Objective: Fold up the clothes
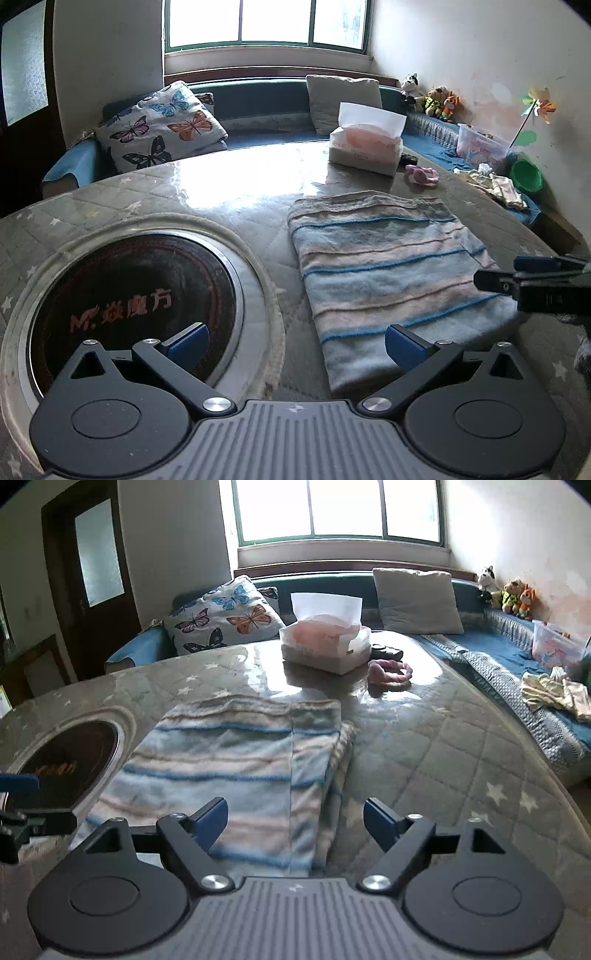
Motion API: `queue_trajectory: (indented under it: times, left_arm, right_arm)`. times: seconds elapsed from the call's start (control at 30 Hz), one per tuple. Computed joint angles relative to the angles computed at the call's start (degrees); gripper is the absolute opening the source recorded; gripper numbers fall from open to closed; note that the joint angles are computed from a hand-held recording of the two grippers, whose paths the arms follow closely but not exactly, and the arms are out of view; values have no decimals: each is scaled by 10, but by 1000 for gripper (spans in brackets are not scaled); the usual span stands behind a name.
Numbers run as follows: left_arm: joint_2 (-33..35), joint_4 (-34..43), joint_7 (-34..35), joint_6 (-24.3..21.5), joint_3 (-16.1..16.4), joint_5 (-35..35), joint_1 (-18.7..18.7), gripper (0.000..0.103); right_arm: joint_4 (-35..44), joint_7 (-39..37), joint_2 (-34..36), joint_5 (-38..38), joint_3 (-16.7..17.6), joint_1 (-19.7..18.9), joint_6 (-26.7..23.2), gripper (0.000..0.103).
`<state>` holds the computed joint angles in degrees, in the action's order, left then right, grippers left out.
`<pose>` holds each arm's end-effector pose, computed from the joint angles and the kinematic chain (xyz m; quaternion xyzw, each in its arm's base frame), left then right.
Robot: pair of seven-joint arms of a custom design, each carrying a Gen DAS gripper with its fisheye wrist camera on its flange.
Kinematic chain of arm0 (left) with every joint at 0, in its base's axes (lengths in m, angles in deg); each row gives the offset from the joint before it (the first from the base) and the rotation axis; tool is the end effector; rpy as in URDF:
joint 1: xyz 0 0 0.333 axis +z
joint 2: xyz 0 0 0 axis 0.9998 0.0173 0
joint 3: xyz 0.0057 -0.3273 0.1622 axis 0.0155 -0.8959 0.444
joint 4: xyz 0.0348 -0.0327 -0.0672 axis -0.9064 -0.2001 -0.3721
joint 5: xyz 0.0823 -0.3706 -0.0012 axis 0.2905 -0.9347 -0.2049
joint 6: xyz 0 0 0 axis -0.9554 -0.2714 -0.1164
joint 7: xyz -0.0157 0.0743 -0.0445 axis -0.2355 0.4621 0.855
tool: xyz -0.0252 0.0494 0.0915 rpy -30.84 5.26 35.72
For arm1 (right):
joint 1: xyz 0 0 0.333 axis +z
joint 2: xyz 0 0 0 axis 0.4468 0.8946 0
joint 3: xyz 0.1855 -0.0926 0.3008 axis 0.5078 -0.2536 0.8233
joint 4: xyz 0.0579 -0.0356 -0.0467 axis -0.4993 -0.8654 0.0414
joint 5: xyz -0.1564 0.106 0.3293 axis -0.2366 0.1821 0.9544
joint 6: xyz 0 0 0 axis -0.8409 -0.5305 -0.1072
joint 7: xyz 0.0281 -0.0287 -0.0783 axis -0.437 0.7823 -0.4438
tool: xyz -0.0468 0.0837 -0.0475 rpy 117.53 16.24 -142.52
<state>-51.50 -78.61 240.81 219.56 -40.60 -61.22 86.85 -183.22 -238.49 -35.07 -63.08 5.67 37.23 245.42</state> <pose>0.5808 -0.1079 0.4194 -0.4769 0.7802 -0.3603 0.1842 0.4826 0.1643 0.4341 -0.5649 0.7038 -0.3054 0.3038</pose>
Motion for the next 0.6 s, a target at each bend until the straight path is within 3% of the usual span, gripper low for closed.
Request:
queue_trajectory:
  times: [0.17,0.37,0.6]
  left_arm:
    - [-21,-23,36,-6,5,-48,-2,103]
    - [-38,-48,54,6,22,-65,-21,103]
    - [-48,-74,31,10,30,-33,-28,103]
  right_arm:
    - [-37,21,-35,-3,16,16,-39,100]
    - [-73,39,-63,16,27,30,-57,103]
    - [-91,45,-74,34,41,43,-73,103]
